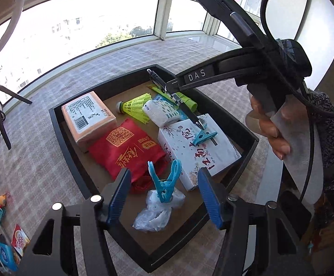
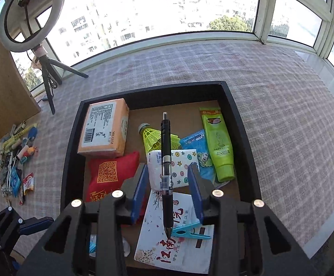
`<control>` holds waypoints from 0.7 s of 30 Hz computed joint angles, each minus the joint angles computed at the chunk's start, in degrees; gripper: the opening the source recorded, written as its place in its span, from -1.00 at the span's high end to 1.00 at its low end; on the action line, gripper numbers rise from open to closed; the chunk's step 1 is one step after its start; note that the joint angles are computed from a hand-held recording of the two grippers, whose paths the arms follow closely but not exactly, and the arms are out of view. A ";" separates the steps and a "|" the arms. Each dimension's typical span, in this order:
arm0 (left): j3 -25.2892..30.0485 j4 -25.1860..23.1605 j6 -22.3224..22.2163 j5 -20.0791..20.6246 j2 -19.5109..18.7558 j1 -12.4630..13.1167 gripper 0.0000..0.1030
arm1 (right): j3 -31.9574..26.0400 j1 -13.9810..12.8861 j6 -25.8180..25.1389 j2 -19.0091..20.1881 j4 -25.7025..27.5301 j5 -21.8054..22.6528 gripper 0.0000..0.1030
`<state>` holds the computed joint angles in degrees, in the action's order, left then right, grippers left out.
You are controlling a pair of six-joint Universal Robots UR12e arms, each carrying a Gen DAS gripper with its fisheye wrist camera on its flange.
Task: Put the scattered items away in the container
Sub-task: 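Drop the black pen and blue clothespin into the tray with both grippers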
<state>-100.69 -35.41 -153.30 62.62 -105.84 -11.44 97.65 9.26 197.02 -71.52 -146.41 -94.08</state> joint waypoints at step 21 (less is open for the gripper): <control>-5.92 7.82 -11.89 9.82 3.27 9.56 -0.58 | -6.86 5.77 -7.42 4.92 -0.67 6.39 -0.36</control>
<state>-106.61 -27.59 -165.19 72.44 -102.56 -1.89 90.79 15.03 189.61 -66.60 -147.07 -87.69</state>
